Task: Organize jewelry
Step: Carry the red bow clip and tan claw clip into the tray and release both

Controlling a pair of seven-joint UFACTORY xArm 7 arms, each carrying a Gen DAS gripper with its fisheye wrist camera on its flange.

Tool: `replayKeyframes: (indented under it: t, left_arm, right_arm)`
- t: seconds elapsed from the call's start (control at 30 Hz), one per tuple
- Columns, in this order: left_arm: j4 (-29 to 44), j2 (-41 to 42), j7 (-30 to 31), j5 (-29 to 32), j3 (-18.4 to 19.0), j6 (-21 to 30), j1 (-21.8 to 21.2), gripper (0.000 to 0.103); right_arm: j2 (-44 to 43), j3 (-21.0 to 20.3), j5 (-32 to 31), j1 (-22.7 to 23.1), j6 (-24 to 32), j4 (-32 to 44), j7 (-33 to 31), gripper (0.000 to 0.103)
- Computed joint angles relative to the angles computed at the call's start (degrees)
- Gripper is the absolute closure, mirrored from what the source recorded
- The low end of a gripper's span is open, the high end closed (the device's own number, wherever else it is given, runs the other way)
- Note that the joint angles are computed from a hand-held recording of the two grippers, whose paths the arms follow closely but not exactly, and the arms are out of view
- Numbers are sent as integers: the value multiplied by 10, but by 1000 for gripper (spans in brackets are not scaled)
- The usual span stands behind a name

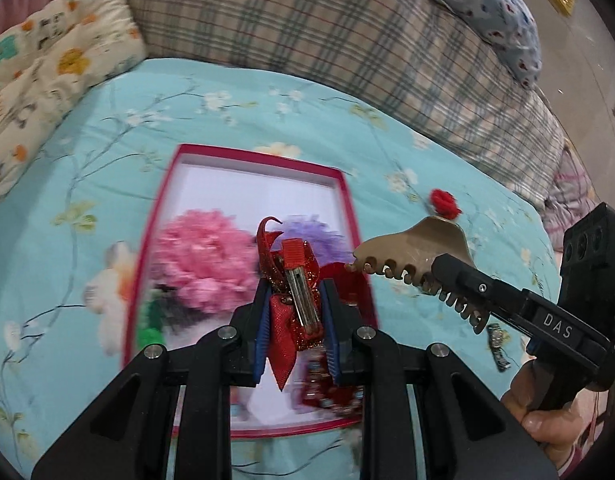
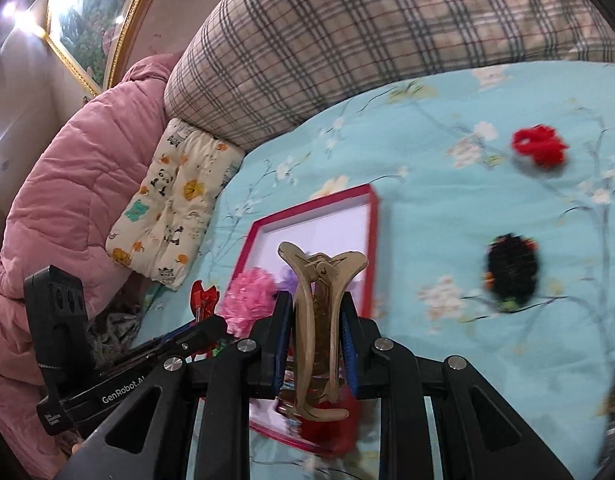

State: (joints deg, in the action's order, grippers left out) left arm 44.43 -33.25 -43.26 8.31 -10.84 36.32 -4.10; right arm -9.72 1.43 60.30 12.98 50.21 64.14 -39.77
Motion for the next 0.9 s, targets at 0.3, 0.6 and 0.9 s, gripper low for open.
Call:
replayKeyframes:
  t: [0.3,0.6,0.9]
  left_arm:
    - [-45,-36,15,-10,23,3,12,82]
    - [-65,-23,22,-15,27,3,24,82]
    - [-84,-21,32,-35,40,1,19,82]
  right_arm:
    - [17,25,17,25,-30,-7,11,80]
    - [42,42,6,38,-48,-8,8,80]
    - [45,40,-19,33,-25,3,12,76]
